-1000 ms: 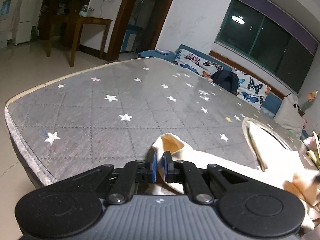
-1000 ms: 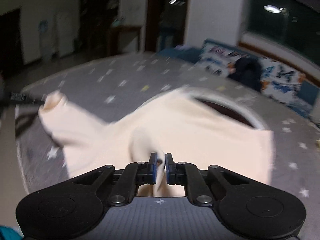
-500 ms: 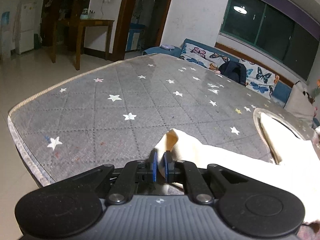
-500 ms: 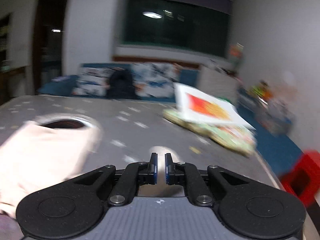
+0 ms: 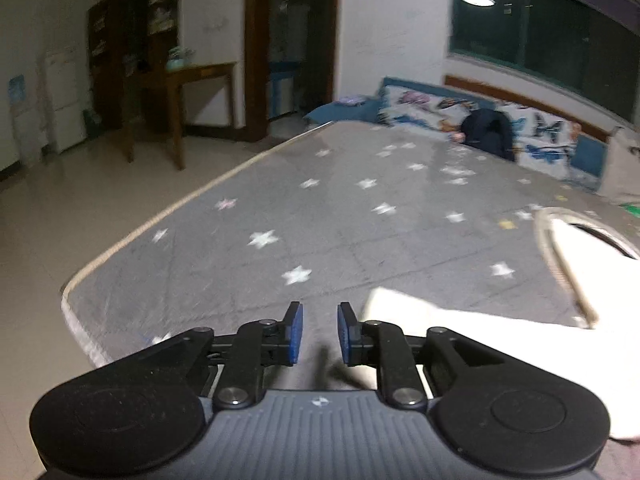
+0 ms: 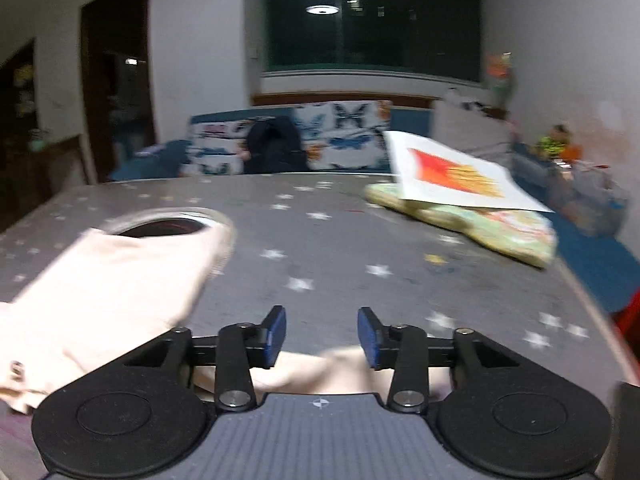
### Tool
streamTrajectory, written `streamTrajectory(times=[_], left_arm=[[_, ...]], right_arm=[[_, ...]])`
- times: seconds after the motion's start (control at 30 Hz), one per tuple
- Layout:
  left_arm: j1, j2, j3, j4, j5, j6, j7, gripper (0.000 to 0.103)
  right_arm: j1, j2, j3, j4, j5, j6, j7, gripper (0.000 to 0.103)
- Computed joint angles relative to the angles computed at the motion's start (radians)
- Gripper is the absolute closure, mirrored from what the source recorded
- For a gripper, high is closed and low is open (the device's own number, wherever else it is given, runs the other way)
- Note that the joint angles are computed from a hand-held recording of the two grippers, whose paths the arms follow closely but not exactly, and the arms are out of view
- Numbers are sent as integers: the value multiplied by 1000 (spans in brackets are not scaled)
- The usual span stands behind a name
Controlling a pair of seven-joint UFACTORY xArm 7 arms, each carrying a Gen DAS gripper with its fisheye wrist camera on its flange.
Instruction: Fold clothes
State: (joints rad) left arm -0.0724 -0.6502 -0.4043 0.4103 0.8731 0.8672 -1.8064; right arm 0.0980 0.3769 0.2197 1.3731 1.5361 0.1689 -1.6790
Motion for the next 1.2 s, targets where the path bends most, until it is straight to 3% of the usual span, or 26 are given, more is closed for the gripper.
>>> streamTrajectory(times=[0.1, 0.23, 0.4, 0.5, 0.57, 0.63, 0.8, 0.83, 0.87, 0.93, 1.0, 1.07, 1.13, 1.2], left_arm=[[-24, 18, -18, 35, 47, -60, 40, 78], [-21, 122, -41, 122, 199, -271, 69, 75], [0, 395, -67, 337, 552, -518, -42, 71], [-35, 553, -61, 469, 706, -570, -71, 69], [-68, 656, -52, 557, 775, -591, -58, 63], [-104, 756, -39, 636, 792, -607, 5, 61], [-184, 878, 5, 722, 660, -564, 224, 62], [-194, 888, 13, 728, 631, -564, 248, 67], [-205, 894, 24, 731, 615, -565, 261, 78], [-218, 902, 49, 734, 586, -573, 288, 85], [-238, 902, 74, 731, 570, -573, 290, 97], [-258, 887, 99, 715, 568, -581, 275, 99], [-272, 858, 130, 696, 607, -628, 233, 99], [-289, 820, 163, 672, 688, -680, 158, 99]], right_arm=[[20, 22, -5, -1, -165, 45, 161, 58], [14, -27, 23, -95, -283, 33, 207, 58], [-12, -113, 46, -239, -321, -18, 176, 55], [-34, -143, 46, -274, -290, -13, 158, 53], [-42, -154, 34, -278, -252, 2, 151, 53], [-47, -160, 16, -271, -207, 10, 147, 53], [-45, -103, -15, -186, -112, -56, 114, 52], [-46, -83, -21, -163, -122, -60, 128, 52], [-46, -62, -27, -140, -150, -63, 163, 52], [-51, -19, -33, -98, -223, -68, 245, 52], [-47, 22, -45, -63, -311, -57, 340, 52], [-35, 57, -62, -36, -394, -55, 424, 52], [-60, 76, -28, -21, -407, -62, 417, 53], [-81, 88, 9, -14, -419, -95, 397, 69]])
